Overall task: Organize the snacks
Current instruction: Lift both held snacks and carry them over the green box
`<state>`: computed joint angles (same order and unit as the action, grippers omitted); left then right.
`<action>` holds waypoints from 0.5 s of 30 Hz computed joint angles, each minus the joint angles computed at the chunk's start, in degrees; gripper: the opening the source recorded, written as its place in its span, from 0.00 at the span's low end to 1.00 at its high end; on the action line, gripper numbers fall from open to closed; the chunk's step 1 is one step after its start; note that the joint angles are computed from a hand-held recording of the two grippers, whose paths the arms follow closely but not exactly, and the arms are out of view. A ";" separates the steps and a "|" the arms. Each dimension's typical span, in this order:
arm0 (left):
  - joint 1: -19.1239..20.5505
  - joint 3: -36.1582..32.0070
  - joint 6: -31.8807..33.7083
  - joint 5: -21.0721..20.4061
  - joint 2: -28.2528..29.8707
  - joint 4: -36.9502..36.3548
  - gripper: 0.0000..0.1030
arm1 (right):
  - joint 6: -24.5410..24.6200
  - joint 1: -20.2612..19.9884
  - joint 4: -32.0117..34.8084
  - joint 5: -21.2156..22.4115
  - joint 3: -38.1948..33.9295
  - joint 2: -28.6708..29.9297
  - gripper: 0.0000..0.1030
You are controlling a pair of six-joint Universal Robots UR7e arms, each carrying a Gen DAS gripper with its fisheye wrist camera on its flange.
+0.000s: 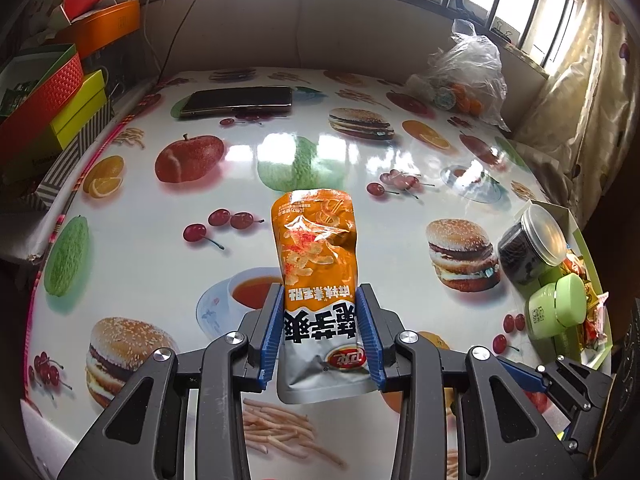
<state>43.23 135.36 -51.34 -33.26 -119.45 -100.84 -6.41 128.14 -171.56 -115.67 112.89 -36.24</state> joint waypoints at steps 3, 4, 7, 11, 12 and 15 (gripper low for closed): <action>-0.42 -0.17 -0.35 0.01 0.02 0.76 0.36 | -1.17 0.97 -0.07 -2.55 -0.52 0.88 0.43; -0.63 -0.24 -0.58 0.08 0.00 1.13 0.36 | -1.76 1.22 -0.51 -3.16 -0.44 1.08 0.36; -1.17 -0.39 -1.12 0.23 -0.14 2.01 0.36 | -2.07 1.67 -2.13 -5.13 -0.17 1.56 0.24; -2.03 -0.54 -2.32 0.21 -0.25 3.57 0.36 | -1.67 1.31 -2.71 -4.54 0.13 1.21 0.19; -2.31 -0.59 -2.55 0.18 -0.25 3.88 0.36 | -1.76 1.26 -3.38 -4.21 0.31 1.10 0.19; -3.33 -0.88 -3.42 0.24 -0.14 5.20 0.36 | -1.04 1.31 -4.90 -3.94 0.39 0.72 0.19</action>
